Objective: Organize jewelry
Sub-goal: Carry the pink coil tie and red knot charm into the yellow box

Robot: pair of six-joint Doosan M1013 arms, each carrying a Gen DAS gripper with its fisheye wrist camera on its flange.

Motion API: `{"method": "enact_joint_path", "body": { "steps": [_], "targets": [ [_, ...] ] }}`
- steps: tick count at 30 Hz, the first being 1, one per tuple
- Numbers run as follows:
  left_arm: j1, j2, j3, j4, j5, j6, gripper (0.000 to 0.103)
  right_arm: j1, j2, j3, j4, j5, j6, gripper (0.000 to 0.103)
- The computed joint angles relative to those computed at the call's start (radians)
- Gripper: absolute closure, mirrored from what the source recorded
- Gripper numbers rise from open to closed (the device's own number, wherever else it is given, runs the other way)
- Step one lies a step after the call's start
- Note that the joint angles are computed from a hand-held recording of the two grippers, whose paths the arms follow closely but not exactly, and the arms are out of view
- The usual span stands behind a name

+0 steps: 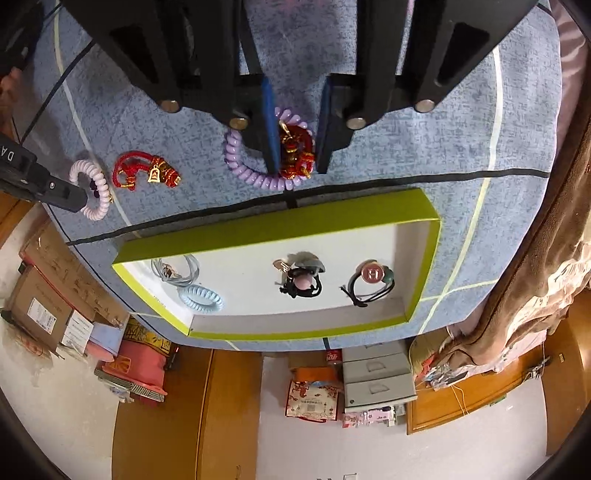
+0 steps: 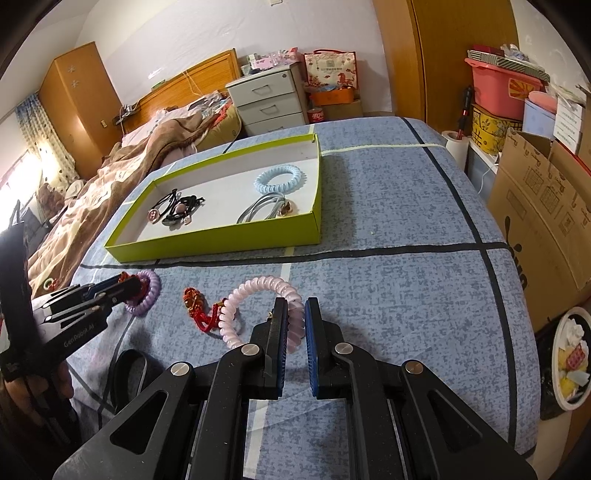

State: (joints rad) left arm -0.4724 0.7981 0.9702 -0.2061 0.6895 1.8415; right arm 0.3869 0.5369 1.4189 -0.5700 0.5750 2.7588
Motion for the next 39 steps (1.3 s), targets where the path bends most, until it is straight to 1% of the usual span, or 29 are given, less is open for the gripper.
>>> {"method": "enact_joint_path", "body": {
  "steps": [2, 6, 10, 13, 18, 21, 26, 28, 30, 33, 35, 39],
  "targets": [
    [0.002, -0.002, 0.001, -0.016, 0.001, 0.013, 0.093, 0.001, -0.001, -0.001, -0.004, 0.004, 0.003, 0.093],
    [0.006, -0.011, 0.011, -0.055, -0.007, 0.036, 0.093, 0.001, 0.001, -0.005, -0.010, 0.006, 0.009, 0.093],
    [0.020, -0.013, 0.009, -0.141, 0.007, 0.070, 0.093, 0.002, -0.002, -0.004, -0.024, 0.007, 0.024, 0.093],
    [0.034, -0.012, 0.004, -0.226, 0.027, 0.108, 0.093, 0.004, -0.004, -0.005, -0.029, 0.004, 0.027, 0.093],
    [0.048, -0.007, -0.015, -0.320, 0.051, 0.155, 0.093, 0.004, -0.007, -0.011, -0.051, 0.004, 0.046, 0.093],
    [0.046, -0.005, -0.027, -0.310, 0.039, 0.151, 0.093, 0.004, -0.005, -0.024, -0.057, 0.005, 0.038, 0.093],
    [0.043, 0.018, -0.088, -0.296, 0.059, 0.152, 0.093, -0.003, 0.009, -0.065, -0.059, -0.001, 0.013, 0.093],
    [0.044, 0.037, -0.127, -0.296, 0.083, 0.148, 0.093, -0.008, 0.021, -0.088, -0.050, 0.004, -0.011, 0.093],
    [0.045, 0.055, -0.160, -0.289, 0.100, 0.125, 0.093, -0.014, 0.034, -0.111, -0.028, 0.008, -0.041, 0.093],
    [0.044, 0.071, -0.191, -0.260, 0.097, 0.104, 0.093, -0.026, 0.058, -0.154, 0.005, 0.022, -0.090, 0.093],
    [0.047, 0.092, -0.227, -0.258, 0.125, 0.087, 0.093, -0.034, 0.075, -0.181, 0.026, 0.032, -0.123, 0.093],
    [0.047, 0.107, -0.252, -0.209, 0.121, 0.054, 0.093, -0.054, 0.117, -0.253, 0.089, 0.067, -0.204, 0.093]
  ]
}}
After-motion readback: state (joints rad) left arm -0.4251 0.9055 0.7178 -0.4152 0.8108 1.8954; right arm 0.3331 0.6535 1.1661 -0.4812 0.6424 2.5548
